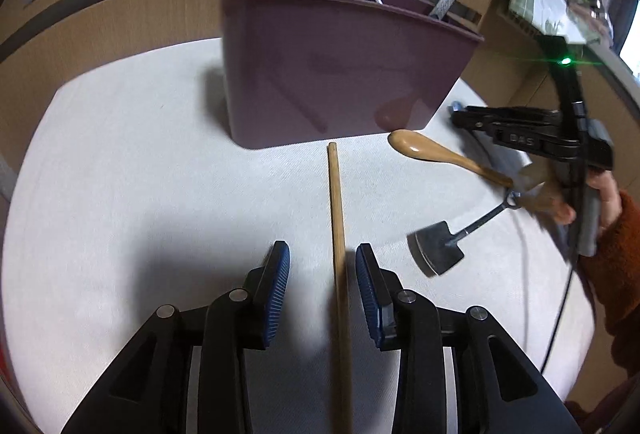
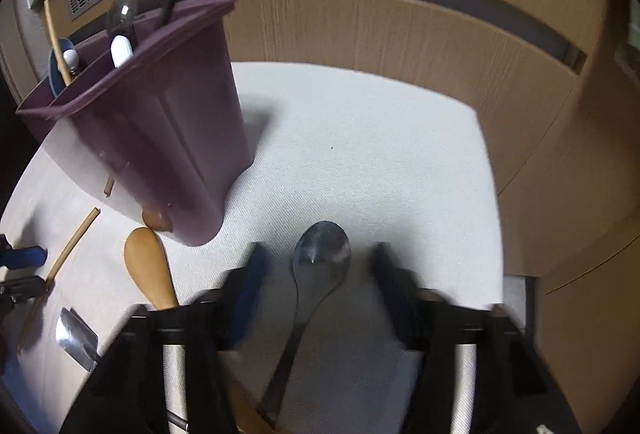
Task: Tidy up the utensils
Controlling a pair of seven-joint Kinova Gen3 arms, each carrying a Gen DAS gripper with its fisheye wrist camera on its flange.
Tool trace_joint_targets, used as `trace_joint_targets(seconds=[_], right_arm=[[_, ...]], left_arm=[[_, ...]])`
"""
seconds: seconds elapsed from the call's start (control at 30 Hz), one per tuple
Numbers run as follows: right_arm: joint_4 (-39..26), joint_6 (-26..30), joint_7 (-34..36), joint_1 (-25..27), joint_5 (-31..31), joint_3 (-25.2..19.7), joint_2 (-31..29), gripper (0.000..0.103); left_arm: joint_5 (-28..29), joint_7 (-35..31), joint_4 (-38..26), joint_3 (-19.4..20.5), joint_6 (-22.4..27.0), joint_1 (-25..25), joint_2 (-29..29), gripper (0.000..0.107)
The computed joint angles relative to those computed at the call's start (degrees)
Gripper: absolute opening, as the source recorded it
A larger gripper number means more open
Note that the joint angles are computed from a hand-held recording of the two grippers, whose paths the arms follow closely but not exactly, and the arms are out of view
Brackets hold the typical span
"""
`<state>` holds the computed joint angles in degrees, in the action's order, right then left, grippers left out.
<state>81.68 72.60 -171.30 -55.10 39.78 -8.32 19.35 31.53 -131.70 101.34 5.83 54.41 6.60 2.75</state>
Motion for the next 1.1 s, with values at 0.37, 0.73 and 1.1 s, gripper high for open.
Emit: trace_joint_targets(seconds=[0.37, 0.73, 1.1], right_arm=[[0.8, 7.8, -12.8, -8.4, 9.1, -3.1, -3.7, 0.025], [-4.8, 13.5, -15.0, -10.7, 17.8, -9.4, -2.5, 0.025], [-20.1, 21.5, -4.0, -19.3, 40.6, -7.7, 2.6, 0.025]], left_arm=[[-16.1, 15.0, -8.3, -4.3, -1.9, 16.3, 4.0, 0.006], [4.8, 3.2, -2.9, -30.7, -2.3, 30.7, -3.5, 0.006], [30.3, -14.7, -4.5, -47.6, -19.9, 49.6, -16.5, 0.005]])
